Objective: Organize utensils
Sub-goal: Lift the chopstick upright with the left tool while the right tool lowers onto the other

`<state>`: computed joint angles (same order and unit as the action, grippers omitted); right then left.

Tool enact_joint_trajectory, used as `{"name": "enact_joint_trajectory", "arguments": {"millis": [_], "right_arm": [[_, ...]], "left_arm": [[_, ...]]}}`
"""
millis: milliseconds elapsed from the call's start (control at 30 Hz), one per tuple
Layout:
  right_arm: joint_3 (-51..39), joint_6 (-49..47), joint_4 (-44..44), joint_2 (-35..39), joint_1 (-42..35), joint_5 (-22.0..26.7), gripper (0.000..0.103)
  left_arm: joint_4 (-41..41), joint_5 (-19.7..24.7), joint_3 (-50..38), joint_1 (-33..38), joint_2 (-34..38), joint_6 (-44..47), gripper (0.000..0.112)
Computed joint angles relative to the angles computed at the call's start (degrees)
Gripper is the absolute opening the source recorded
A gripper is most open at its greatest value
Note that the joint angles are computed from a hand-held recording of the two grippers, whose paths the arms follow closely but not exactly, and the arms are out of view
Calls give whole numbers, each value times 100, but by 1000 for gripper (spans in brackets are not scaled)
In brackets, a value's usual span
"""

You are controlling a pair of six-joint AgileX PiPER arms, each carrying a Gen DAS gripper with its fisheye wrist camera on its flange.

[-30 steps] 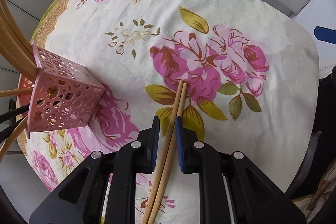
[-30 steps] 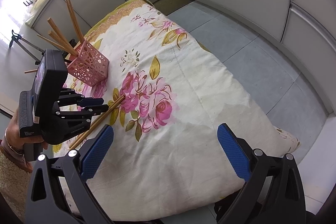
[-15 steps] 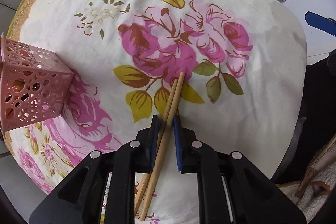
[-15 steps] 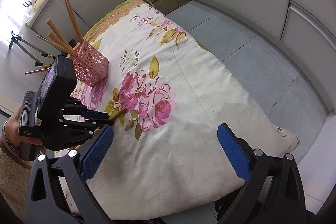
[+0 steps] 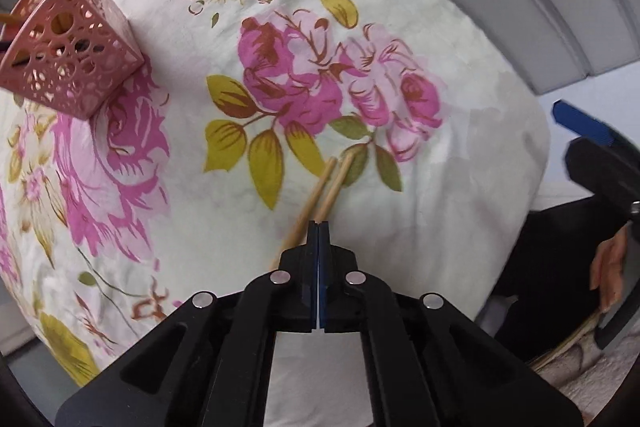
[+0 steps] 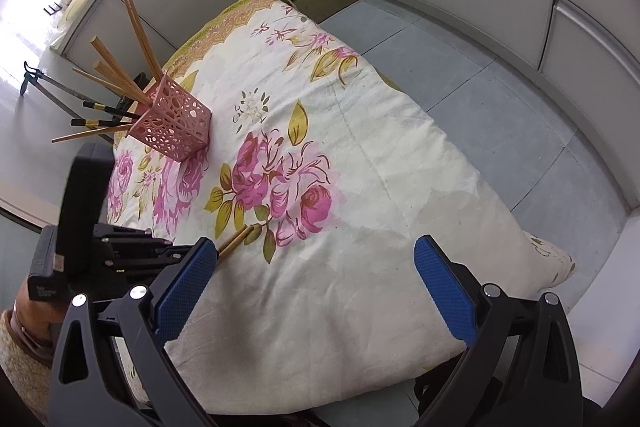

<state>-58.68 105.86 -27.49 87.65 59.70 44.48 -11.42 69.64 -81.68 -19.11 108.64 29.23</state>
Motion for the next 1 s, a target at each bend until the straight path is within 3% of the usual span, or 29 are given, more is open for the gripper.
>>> {"name": "enact_joint_trajectory", "arguments": {"millis": [200, 367, 533, 667, 833, 1000], "right_arm": [[-91, -85, 105, 87, 48, 113, 96], [29, 48, 138, 38, -25, -17, 96], [-2, -102, 228, 97, -83, -85, 96], [1, -215, 309, 118, -127, -122, 96], [81, -356, 521, 99, -236, -278, 96], [28, -494, 665, 150, -243, -312, 96]], "left_arm": [[15, -562, 604, 60, -601, -198, 4], [343, -427, 298, 152, -416, 199, 11], [698, -879, 696, -142, -475, 447, 13], [972, -963, 692, -381, -278, 519, 13], [1204, -363, 85, -671, 110, 482, 13], [1232, -94, -265, -840, 358, 216, 12]]}}
